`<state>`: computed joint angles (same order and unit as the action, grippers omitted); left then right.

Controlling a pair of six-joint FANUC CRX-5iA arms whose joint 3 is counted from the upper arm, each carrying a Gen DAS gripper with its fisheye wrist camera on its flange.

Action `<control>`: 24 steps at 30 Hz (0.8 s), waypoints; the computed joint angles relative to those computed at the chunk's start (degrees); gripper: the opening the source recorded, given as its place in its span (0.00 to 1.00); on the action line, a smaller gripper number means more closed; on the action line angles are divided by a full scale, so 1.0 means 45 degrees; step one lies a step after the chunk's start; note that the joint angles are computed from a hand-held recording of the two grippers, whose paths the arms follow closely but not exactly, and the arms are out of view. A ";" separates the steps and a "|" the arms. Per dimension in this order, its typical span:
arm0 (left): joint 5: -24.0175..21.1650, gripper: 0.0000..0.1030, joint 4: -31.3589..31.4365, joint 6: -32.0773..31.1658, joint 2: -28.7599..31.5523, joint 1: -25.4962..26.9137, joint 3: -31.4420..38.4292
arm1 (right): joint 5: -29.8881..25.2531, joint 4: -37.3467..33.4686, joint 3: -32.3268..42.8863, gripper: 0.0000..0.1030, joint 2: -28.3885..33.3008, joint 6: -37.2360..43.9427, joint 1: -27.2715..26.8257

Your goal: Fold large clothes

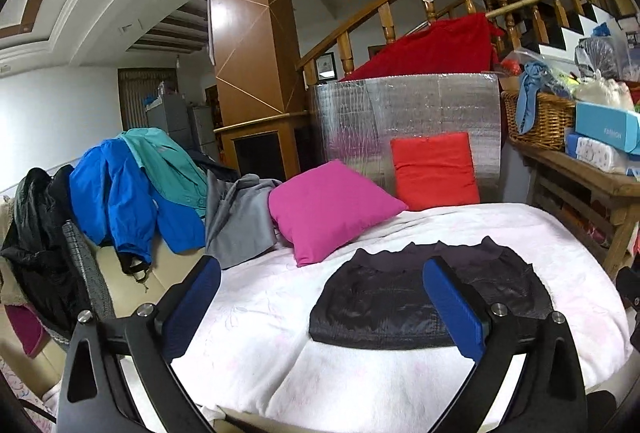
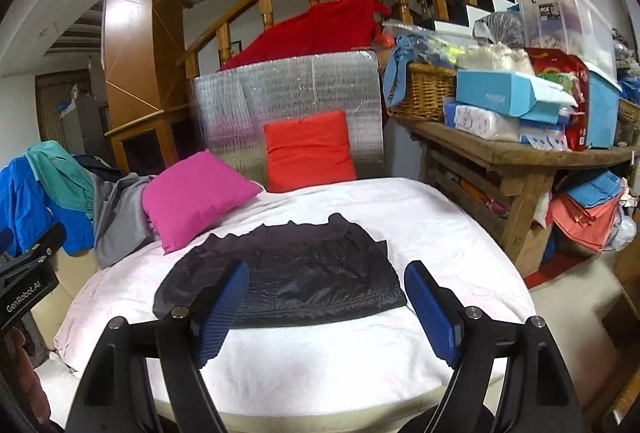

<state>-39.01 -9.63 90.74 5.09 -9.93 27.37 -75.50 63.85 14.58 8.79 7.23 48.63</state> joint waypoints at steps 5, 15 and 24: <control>0.0222 0.98 0.0347 -0.0247 -0.0655 0.0309 -0.0640 | -0.0443 0.0135 0.0301 0.81 0.0139 0.0105 0.0583; 0.0713 0.99 0.0125 -0.0048 -0.1980 0.0687 -0.1774 | -0.1092 0.0227 0.0802 0.81 0.0419 0.0077 0.1421; 0.0943 1.00 0.1007 -0.0854 -0.2791 0.1184 -0.2832 | -0.1588 0.0025 0.1217 0.81 0.0729 0.0371 0.1987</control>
<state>-34.77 -5.10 86.90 -7.48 -4.61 14.62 -82.64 63.96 20.05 12.08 8.90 57.57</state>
